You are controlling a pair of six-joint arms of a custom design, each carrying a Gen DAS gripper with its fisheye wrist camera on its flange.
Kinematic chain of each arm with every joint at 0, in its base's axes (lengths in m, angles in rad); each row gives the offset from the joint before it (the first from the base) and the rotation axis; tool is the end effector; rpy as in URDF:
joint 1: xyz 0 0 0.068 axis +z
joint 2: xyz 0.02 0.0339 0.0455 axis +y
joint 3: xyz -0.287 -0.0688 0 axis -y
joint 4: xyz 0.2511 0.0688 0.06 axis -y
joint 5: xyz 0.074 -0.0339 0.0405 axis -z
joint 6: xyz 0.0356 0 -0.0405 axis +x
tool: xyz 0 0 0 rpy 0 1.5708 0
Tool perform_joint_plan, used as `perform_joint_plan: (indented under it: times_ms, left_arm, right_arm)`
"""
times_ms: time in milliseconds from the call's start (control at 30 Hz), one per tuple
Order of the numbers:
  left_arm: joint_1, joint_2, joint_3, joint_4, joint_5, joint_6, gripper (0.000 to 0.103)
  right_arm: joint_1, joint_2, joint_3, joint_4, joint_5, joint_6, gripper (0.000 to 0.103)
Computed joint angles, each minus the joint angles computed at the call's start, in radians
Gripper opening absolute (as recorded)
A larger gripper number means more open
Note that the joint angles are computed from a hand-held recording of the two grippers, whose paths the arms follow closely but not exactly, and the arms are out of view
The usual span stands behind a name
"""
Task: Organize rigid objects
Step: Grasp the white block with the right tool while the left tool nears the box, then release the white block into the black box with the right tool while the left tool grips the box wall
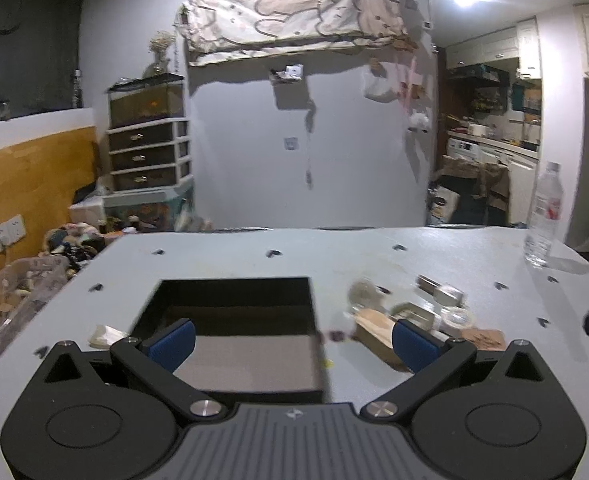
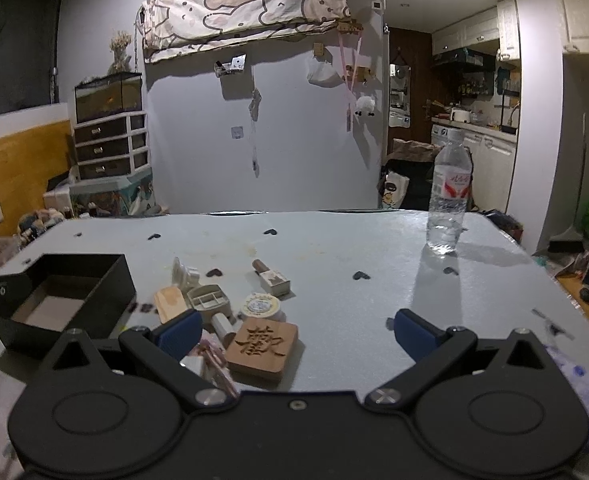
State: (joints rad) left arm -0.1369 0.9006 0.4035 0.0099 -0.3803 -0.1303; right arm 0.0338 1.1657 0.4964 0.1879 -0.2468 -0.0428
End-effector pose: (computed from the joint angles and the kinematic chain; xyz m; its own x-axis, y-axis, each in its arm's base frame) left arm 0.1857 -0.0122 0.2213 -0.4341 -0.0620 -0.8987 -0.2568 0.9648 0.0575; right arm 0.2368 0.0167 0.2183 -0.4517 -0.0568 -0.8904 -0.2688 0.9603 0.0751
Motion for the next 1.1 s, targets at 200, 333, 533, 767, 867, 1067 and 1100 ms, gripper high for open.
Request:
perform_joint_plan:
  times_ms: [200, 333, 533, 767, 867, 1067, 1100]
  left_arm:
    - [0.186, 0.057, -0.007, 0.095, 0.097, 0.077, 0.103]
    - [0.335, 0.124, 0.000, 0.153, 0.204, 0.139, 0.103]
    - [0.548, 0.273, 0.084, 0.117, 0.359, 0.169, 0.103]
    - [0.695, 0.469, 0.189, 0.109, 0.466, 0.210, 0.083]
    - [0.733, 0.554, 0.250, 0.078, 0.505, 0.213, 0.069]
    - [0.762, 0.665, 0.328, 0.030, 0.578, 0.243, 0.044]
    - [0.762, 0.677, 0.337, 0.022, 0.587, 0.248, 0.038]
  right_arm:
    - [0.068, 0.090, -0.021, 0.075, -0.027, 0.011, 0.103]
    - [0.127, 0.164, -0.005, 0.075, -0.046, 0.022, 0.103]
    - [0.223, 0.286, 0.028, 0.082, -0.020, 0.051, 0.095]
    - [0.295, 0.435, 0.108, 0.076, 0.032, 0.110, 0.074]
    - [0.318, 0.479, 0.146, 0.066, 0.073, 0.119, 0.069]
    - [0.352, 0.534, 0.213, 0.035, 0.142, 0.116, 0.061]
    - [0.355, 0.538, 0.221, 0.028, 0.153, 0.112, 0.060]
